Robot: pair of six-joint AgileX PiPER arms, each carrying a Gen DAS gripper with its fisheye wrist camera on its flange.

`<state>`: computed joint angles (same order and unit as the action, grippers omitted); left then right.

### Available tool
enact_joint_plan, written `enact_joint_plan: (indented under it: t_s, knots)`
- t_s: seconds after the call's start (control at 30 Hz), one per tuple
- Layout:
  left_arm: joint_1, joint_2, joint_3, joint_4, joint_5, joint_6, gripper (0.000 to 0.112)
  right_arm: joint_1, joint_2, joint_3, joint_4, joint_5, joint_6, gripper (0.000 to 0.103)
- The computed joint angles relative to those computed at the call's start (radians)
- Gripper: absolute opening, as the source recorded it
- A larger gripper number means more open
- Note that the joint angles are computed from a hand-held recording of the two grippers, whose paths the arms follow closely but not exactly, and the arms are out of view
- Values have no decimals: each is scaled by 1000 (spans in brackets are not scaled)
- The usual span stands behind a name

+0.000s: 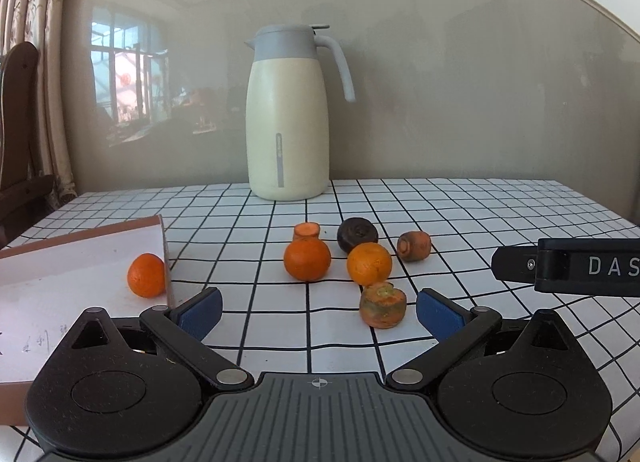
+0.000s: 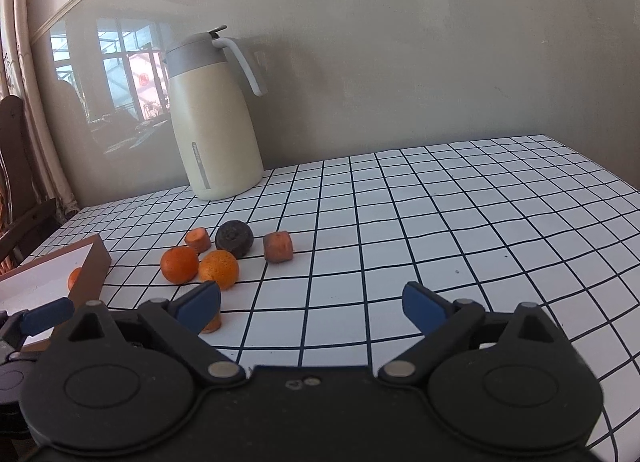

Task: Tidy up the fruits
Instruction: 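Grasp a cut carrot chunk with the left tool while the right tool approaches another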

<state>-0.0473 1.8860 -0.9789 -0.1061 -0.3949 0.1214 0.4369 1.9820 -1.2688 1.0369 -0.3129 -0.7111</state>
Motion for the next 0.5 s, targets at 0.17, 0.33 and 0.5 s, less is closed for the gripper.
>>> enact_joint_plan:
  t_s: [0.17,0.33,0.5]
  knots:
    - [-30,55,-73,-32,63,9,86,-25,5,-5,-43,12,40,86]
    - [-54,99,-141,-59,107,32,73,-58,33,-45,-67,55,47,79]
    - [-69,134,-213,-87,172,57,63,-93,61,-103,-103,139,71,73]
